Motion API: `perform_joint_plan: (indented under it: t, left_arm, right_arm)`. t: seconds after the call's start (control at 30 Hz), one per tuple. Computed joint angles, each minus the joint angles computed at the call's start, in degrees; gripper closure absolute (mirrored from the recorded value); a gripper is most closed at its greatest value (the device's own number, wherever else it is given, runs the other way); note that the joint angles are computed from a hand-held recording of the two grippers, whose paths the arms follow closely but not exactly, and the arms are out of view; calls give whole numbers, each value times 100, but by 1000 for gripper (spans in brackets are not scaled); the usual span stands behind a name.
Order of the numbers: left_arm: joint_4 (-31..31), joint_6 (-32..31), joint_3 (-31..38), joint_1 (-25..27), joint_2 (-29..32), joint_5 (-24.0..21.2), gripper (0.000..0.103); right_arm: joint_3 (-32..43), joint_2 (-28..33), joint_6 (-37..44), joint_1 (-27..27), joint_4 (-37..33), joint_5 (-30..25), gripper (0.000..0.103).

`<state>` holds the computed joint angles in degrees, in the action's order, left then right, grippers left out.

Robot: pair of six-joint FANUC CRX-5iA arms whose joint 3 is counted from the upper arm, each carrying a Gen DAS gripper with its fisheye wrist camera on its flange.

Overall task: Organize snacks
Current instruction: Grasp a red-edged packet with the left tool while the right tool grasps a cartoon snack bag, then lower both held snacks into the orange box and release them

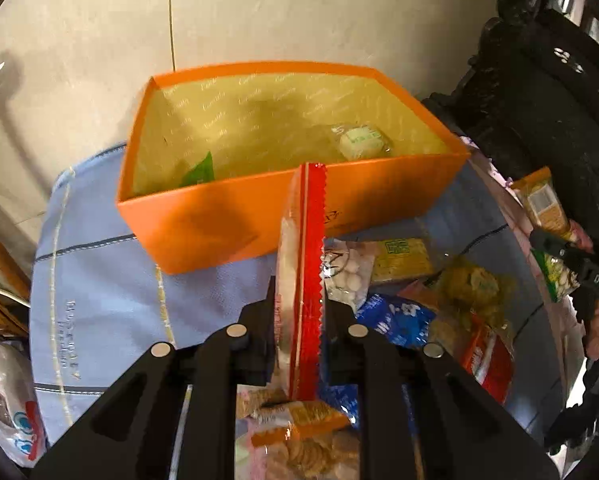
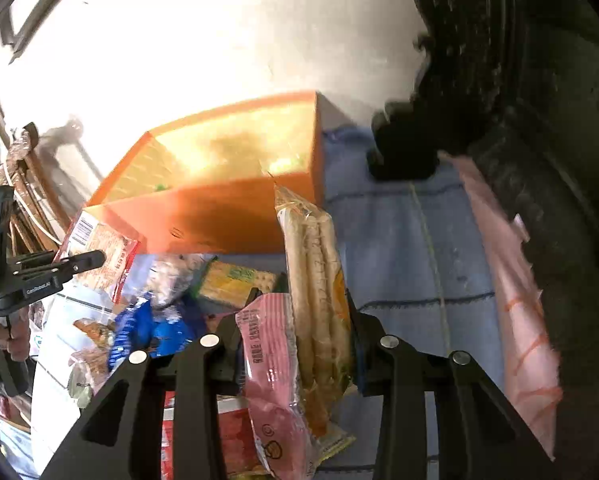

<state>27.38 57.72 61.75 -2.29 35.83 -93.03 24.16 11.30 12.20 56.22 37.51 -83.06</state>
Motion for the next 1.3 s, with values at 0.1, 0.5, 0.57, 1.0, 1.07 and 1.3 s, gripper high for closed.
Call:
perform_joint_plan:
  t: [0.1, 0.5, 0.57, 1.0, 1.07, 1.3]
  left_arm:
    - [295, -82, -449, 136, -311, 107, 88]
    - [477, -366, -1426, 434, -1114, 63, 88]
    - [432, -472, -1505, 436, -1198, 43, 88]
    - [374, -483, -1827, 478, -1465, -162, 88]
    - [340, -439, -1794, 485, -1459, -188, 88]
    - [307, -371, -1804, 549, -1494, -192, 88]
  right_arm:
    - [-334, -269, -395, 138, 36, 235, 65]
    - [-1372, -932, -2190, 848, -1221, 73, 16]
    - [-1577, -1100, -2977, 1149, -1157, -373, 13]
    - [-996, -254, -3459, 2028, -1115, -2225, 8]
    - [-1082, -321, -3559, 1958, -1441, -2023, 44]
    - [-686, -327, -3509, 2008, -1062, -2325, 51]
